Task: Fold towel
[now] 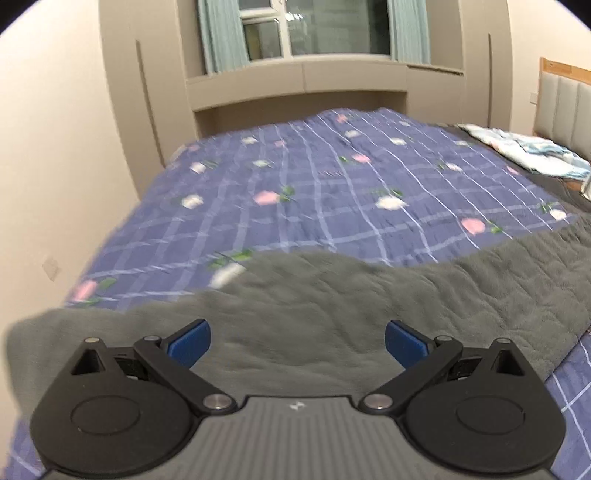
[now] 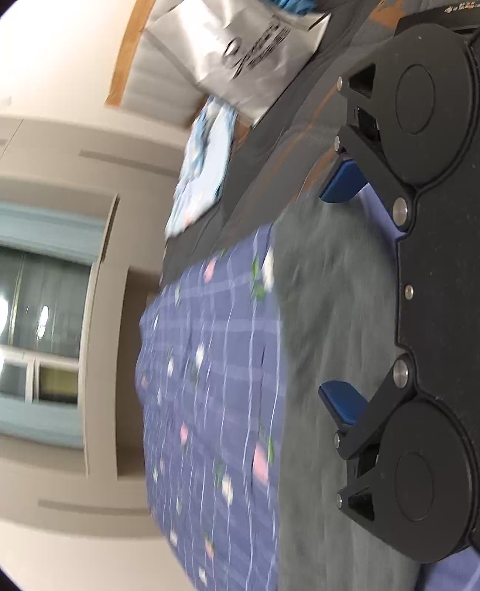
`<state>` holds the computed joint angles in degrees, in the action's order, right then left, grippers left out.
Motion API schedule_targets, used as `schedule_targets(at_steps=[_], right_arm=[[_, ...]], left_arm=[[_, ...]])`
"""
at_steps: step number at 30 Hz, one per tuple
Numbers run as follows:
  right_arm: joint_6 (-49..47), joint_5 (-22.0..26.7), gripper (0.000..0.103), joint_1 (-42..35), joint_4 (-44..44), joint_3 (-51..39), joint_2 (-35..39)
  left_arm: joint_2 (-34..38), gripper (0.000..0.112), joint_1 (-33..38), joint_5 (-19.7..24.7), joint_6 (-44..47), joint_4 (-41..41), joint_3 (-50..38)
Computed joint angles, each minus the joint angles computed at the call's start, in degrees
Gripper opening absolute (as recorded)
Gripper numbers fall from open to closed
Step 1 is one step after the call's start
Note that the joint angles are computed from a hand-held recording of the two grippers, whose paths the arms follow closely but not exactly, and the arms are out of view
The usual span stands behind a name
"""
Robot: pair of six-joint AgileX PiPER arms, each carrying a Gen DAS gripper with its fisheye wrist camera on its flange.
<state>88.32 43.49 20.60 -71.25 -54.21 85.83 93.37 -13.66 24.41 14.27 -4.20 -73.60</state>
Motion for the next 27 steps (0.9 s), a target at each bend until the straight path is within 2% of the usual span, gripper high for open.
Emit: schedule_targets(at_steps=[2, 5, 9, 14, 20, 22, 25, 27], right_arm=[[-0.79, -0.19, 0.103, 3.63, 1.5, -2.19, 0.23], [-0.83, -0.65, 0.103, 9.84, 2.89, -6.68, 2.86], [-5.89, -1.5, 0.103, 17.26, 6.44, -16.4, 9.81], [-18.6, 3.11, 0.103, 25.62, 6.92, -33.34, 21.82], [-37.34, 5.13, 0.102, 29.07, 19.46, -56.52, 36.0], [-40.24, 8.37, 0.102, 30.15, 21.89, -65.02, 41.51], [-43.0, 12.91, 0.103, 31.09, 25.6, -75.77, 48.22], [-42.52, 13.79, 0.103, 31.39, 26.91, -78.4, 50.25]], left_arm=[[-2.65, 0.103, 2.98, 0.88, 3.93, -2.53, 0.55], [-6.13, 0.103, 9.78, 1.49, 18.74, -12.24, 1.81], [-7.98, 0.103, 19.07, 1.92, 29.93, -16.74, 1.77], [-5.02, 0.103, 31.24, 5.23, 40.1, -23.83, -1.64], [5.09, 0.103, 39.37, 7.65, 38.23, -27.58, -7.65], [9.29, 0.103, 41.25, 11.51, 36.27, -29.35, -11.33], [15.87, 0.103, 44.31, 20.05, 34.66, -34.66, -18.4], [19.9, 0.103, 45.64, 24.64, 33.36, -38.15, -23.0]])
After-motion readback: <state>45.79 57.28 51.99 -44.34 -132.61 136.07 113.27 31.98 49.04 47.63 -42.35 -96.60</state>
